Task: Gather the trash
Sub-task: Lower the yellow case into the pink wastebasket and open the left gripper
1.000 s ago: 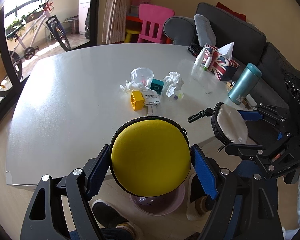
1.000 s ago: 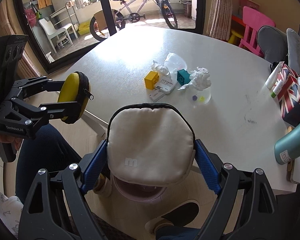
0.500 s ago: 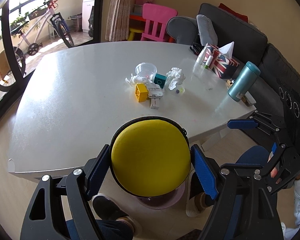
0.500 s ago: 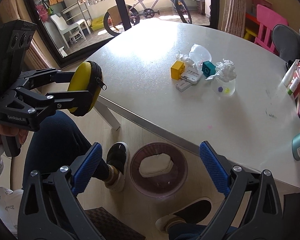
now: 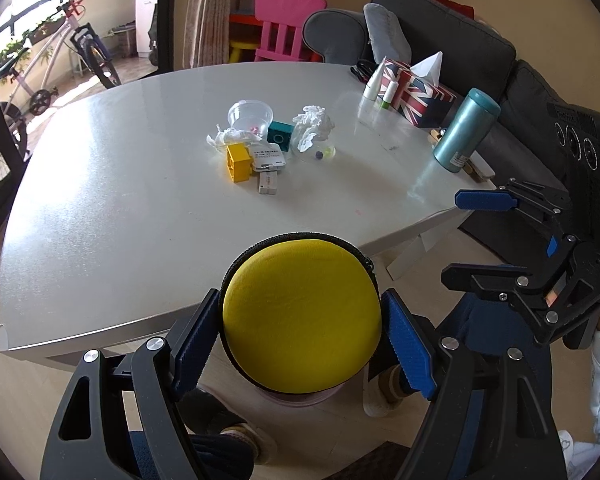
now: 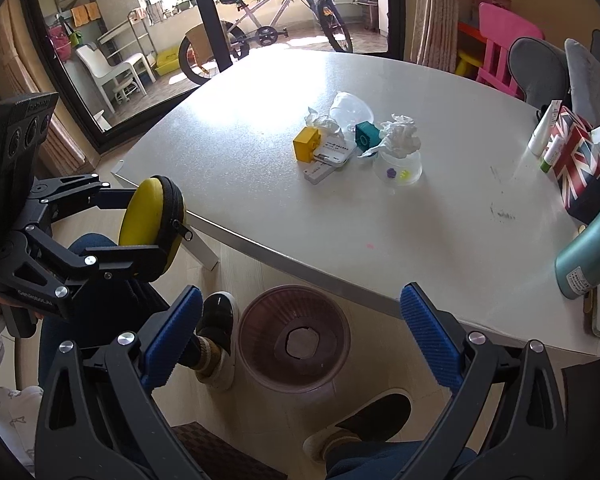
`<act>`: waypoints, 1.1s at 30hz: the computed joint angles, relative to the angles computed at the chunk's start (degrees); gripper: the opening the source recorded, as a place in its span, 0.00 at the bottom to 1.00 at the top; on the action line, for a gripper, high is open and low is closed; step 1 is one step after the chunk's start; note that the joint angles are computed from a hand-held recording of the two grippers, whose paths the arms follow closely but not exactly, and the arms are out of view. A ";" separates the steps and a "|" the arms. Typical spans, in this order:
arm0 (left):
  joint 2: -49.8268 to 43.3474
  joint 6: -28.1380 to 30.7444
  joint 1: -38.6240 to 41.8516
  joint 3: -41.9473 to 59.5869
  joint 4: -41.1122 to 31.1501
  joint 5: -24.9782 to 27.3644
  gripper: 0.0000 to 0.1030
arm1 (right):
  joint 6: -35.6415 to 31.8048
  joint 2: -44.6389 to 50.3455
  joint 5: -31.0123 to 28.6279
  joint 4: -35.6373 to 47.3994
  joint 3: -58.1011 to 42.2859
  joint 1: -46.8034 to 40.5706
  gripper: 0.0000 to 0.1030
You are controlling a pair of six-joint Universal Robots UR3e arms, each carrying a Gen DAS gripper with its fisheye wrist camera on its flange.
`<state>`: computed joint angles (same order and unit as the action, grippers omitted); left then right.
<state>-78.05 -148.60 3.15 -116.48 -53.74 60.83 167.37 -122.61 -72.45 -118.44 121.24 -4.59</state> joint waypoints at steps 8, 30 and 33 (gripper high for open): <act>-3.27 -0.17 -4.47 0.28 0.33 2.07 0.75 | -2.74 -4.89 1.61 4.06 0.43 -5.94 0.95; -6.00 -2.57 -6.00 2.17 1.87 2.61 0.93 | -5.53 -7.84 4.25 6.18 1.49 -11.62 0.95; -5.77 -2.64 -5.51 2.24 1.91 2.59 0.93 | -5.54 -7.73 4.21 6.03 1.52 -11.55 0.95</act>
